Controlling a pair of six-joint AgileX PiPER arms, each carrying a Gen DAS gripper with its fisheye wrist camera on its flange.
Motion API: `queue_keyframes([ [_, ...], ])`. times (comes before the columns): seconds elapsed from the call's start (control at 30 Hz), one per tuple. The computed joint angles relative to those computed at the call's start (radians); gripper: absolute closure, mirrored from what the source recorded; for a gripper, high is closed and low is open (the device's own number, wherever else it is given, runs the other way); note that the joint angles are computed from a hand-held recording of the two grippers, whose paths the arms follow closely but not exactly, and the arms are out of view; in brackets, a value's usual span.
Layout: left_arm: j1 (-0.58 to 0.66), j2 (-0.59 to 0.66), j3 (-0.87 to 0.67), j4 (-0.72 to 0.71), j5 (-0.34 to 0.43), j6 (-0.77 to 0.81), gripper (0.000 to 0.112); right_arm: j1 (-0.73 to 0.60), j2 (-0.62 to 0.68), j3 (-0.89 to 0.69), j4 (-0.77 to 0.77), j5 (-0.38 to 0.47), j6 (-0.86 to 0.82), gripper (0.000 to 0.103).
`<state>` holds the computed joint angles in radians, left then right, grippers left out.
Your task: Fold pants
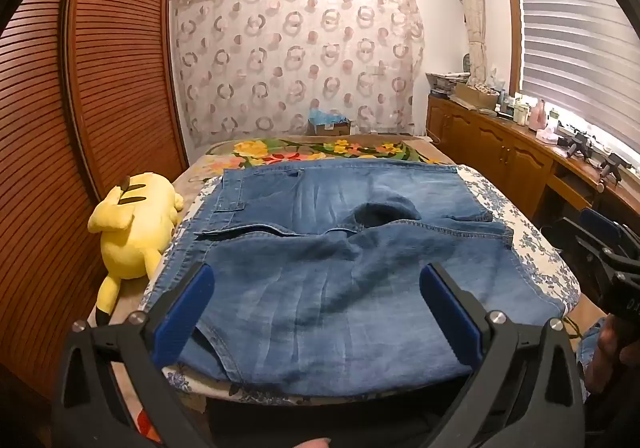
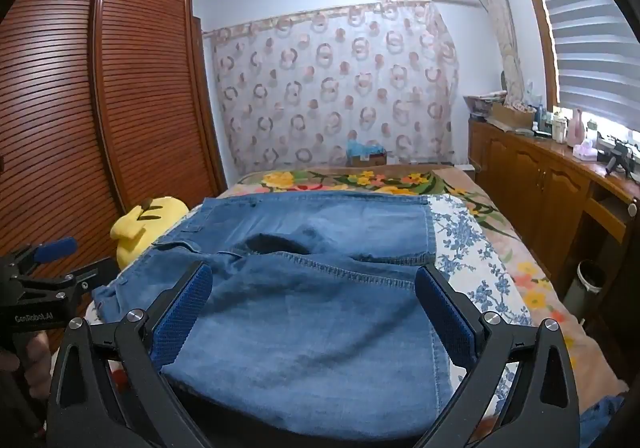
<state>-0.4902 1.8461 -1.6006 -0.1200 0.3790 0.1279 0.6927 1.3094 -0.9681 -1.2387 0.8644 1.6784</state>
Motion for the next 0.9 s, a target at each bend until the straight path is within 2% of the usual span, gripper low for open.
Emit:
queue_keyframes([
  [0.03,0.001,-0.004,0.010,-0.016,-0.016,0.015,0.009,0.001,0.000,0.001,-0.005,0.000,0.005,0.000],
  [0.07,0.000,0.001,-0.004,0.007,0.007,-0.007,0.009,0.001,0.000,0.004,-0.011,0.000,0.012,0.000],
  [0.17,0.000,0.001,-0.004,0.007,0.008,-0.006,0.009,0.002,-0.001,0.007,-0.016,-0.001,0.018,0.000],
  [0.5,-0.006,-0.015,0.033,0.018,-0.030,-0.014,0.009,0.004,-0.001,0.009,-0.021,0.002,0.022,0.000],
  [0.57,0.000,0.001,-0.004,0.004,0.007,-0.003,0.009,0.003,-0.001,0.010,-0.022,0.000,0.024,0.000],
  [0.9,0.000,0.001,-0.002,0.006,0.002,-0.004,0.009,0.005,0.000,0.011,-0.025,0.003,0.027,0.000],
])
